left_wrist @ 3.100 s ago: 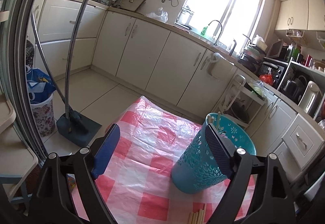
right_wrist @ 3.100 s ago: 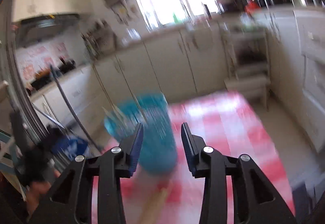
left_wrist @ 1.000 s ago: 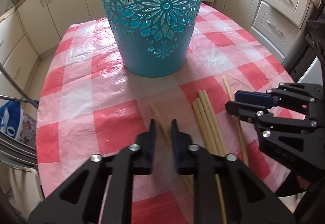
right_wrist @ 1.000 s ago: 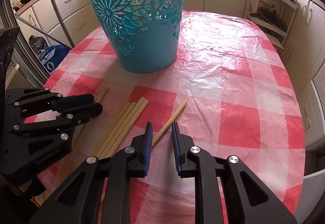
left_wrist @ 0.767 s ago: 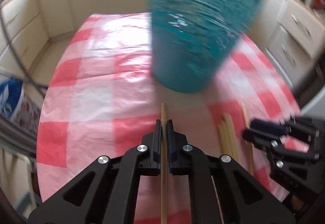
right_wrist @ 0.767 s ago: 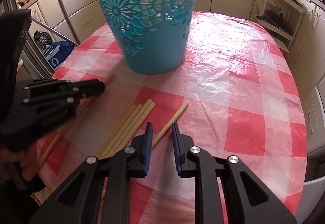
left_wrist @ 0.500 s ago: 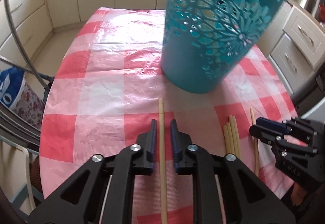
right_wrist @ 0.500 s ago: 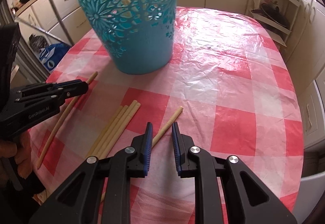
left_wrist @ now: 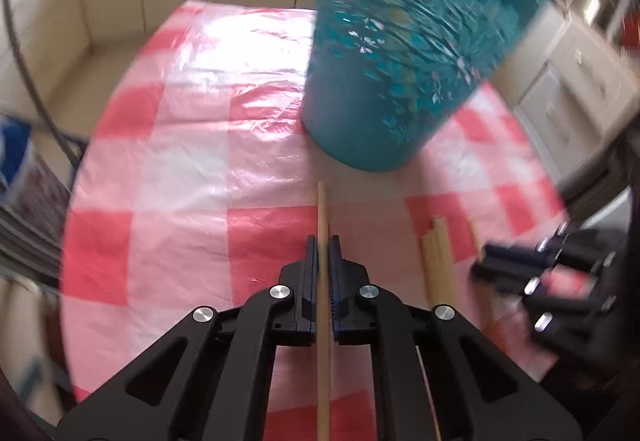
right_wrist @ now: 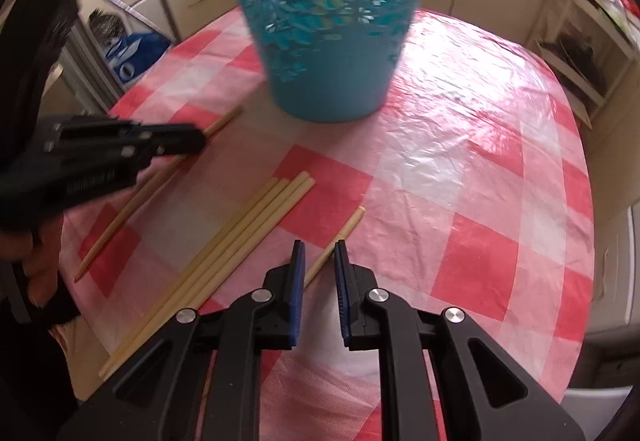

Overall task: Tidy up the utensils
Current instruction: 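Close the left tool on one chopstick while the right tool closes on another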

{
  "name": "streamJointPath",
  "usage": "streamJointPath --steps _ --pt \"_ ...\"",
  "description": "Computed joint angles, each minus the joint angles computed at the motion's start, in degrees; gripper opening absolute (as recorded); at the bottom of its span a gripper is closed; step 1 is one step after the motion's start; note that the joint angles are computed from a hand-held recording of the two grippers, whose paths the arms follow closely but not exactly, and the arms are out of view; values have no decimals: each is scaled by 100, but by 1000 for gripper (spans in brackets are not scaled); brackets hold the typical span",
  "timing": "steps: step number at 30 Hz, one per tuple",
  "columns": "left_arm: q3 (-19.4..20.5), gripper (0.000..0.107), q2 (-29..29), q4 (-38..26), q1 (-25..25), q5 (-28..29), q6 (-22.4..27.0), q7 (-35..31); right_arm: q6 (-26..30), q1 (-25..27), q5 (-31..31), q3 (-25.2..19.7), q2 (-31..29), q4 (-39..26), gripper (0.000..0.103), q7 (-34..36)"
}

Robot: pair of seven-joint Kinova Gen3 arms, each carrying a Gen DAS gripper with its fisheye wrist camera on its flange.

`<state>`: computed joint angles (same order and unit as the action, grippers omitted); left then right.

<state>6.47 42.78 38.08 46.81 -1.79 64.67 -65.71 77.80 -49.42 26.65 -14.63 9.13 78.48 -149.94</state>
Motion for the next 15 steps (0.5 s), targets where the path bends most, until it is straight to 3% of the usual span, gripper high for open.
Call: streamJointPath --steps 3,7,12,15 --pt "-42 5 -9 9 34 -56 19 36 97 23 -62 9 20 -68 16 176" --pt "-260 6 273 -673 393 -513 590 -135 1 111 -153 59 -54 34 18 -81" --pt "-492 6 544 -1189 677 -885 914 -376 -155 133 -58 21 -115 154 19 -534" --pt "-416 5 635 -1406 620 -793 1005 -609 -14 87 36 -19 -62 80 9 -498"
